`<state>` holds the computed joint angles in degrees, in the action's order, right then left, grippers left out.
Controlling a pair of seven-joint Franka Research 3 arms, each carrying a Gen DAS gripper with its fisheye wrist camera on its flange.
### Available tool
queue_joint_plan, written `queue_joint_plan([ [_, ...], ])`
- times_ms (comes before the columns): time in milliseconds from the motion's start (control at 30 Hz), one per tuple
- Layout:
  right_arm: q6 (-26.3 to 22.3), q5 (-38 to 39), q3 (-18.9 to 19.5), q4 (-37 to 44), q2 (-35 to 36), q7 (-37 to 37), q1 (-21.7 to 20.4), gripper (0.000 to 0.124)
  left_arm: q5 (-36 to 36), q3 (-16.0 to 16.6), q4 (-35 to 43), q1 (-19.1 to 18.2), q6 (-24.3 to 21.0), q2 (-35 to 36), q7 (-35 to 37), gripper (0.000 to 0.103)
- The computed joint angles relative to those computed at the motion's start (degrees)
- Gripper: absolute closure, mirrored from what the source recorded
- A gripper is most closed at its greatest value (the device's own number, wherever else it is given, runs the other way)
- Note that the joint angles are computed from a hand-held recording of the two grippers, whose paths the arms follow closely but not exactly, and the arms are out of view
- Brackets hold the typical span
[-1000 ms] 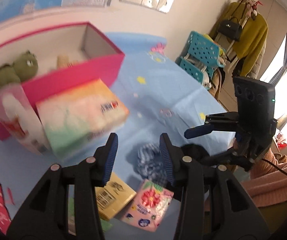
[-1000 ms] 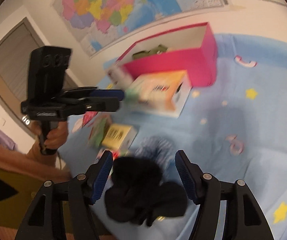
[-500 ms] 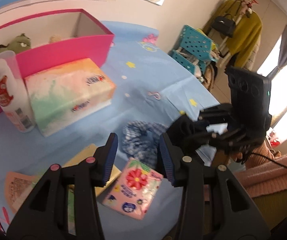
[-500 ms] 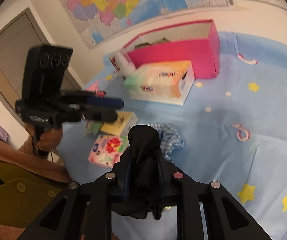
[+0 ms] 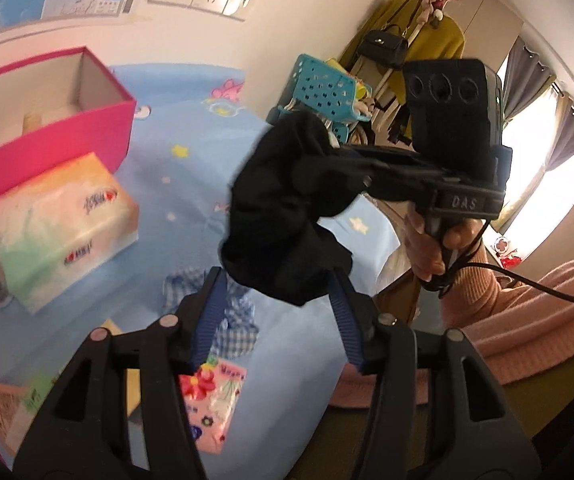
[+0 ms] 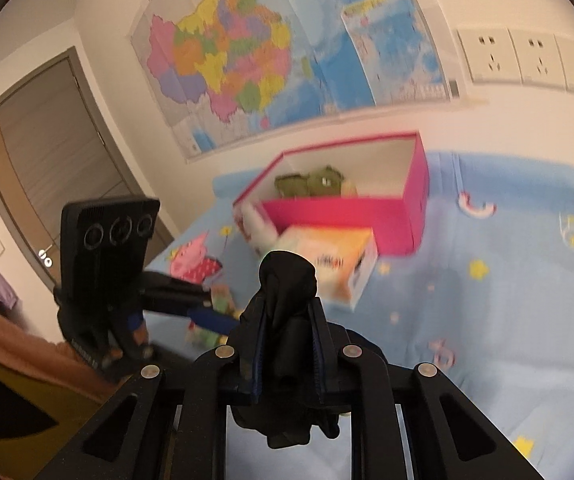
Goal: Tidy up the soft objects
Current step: 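Carry the black cloth into the pink box and open the right gripper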
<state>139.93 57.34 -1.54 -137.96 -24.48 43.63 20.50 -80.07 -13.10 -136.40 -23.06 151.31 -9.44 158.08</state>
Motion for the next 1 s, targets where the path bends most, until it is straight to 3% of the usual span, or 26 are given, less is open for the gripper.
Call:
queue_joint_plan([
  [233,0.6,1.2,0.3,9.2,8.0,-3.4,0.1,0.106,3.2,-0.4,4.8,0.5,6.4,2.6,-3.9,0.049],
  [367,1.1,1.1,1.5,15.4,12.9,-4.6,-0.5,0.106,6.5,-0.2,8.0,1.4,8.8,4.1,-8.1,0.057],
  [633,3.1,0.2,4.3,29.0,24.8,-4.3,-2.3,0.106,23.2,-0.2,15.6,4.8,13.4,9.9,-25.1,0.06],
  [1000,1.4,-10.3,8.0,46.8,41.9,7.0,-5.7,0.105,49.9,-0.2,27.3,10.6,8.4,21.1,-53.4,0.064],
])
